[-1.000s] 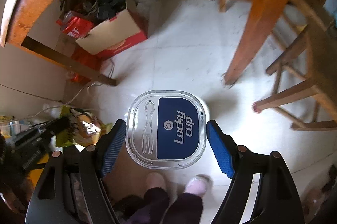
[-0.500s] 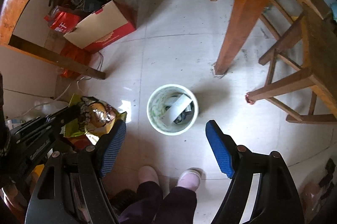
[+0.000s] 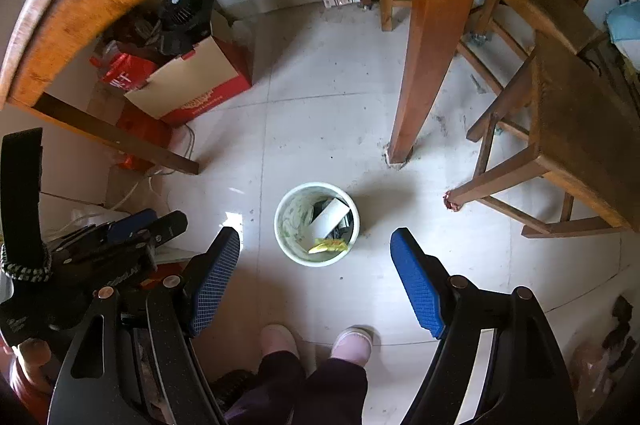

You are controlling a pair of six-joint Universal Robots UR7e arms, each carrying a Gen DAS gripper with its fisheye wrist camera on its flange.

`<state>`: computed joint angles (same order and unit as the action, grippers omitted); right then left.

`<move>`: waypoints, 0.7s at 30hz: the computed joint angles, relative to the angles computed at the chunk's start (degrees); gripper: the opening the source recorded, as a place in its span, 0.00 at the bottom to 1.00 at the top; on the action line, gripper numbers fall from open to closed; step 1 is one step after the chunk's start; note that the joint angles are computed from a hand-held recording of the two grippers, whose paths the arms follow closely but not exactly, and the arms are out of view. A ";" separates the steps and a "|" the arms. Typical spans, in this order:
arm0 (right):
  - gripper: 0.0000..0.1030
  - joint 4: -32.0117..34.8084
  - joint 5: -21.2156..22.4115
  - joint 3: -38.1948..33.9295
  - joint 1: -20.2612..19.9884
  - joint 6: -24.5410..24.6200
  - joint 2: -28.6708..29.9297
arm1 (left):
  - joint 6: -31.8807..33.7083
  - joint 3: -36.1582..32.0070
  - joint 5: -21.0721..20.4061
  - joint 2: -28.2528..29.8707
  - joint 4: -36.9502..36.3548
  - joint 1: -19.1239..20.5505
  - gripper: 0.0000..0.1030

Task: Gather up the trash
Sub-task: 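Raise both open grippers from the bucket back toward the table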

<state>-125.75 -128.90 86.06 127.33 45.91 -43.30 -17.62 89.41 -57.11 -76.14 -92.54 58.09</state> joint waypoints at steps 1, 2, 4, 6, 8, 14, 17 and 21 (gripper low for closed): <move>0.73 0.95 -0.03 -0.68 0.57 0.27 -0.28 | -0.41 -0.83 0.23 -0.40 1.25 -0.84 0.40; 0.73 1.62 -0.18 -1.31 1.04 0.43 -0.41 | -0.95 -1.80 0.46 -0.77 2.58 -1.78 0.40; 0.73 3.93 -0.70 -3.28 2.31 0.87 -0.77 | -2.03 -3.79 0.57 -1.34 4.98 -3.48 0.40; 0.73 6.14 -1.12 -5.60 3.58 1.19 -0.88 | -3.04 -5.93 0.64 -1.72 7.05 -5.28 0.40; 0.73 8.16 -1.69 -8.01 4.93 1.43 -0.92 | -4.05 -8.46 0.98 -1.92 9.21 -7.14 0.41; 0.73 14.08 -5.14 -16.14 9.17 0.99 -0.04 | -6.70 -17.29 3.15 -1.67 14.61 -13.19 0.43; 0.73 16.16 -6.96 -19.89 11.23 0.38 0.34 | -7.85 -22.04 4.72 -1.24 16.55 -16.32 0.43; 0.73 17.44 -9.85 -24.29 13.89 -0.77 0.80 | -8.90 -26.43 7.04 -0.84 17.34 -20.08 0.47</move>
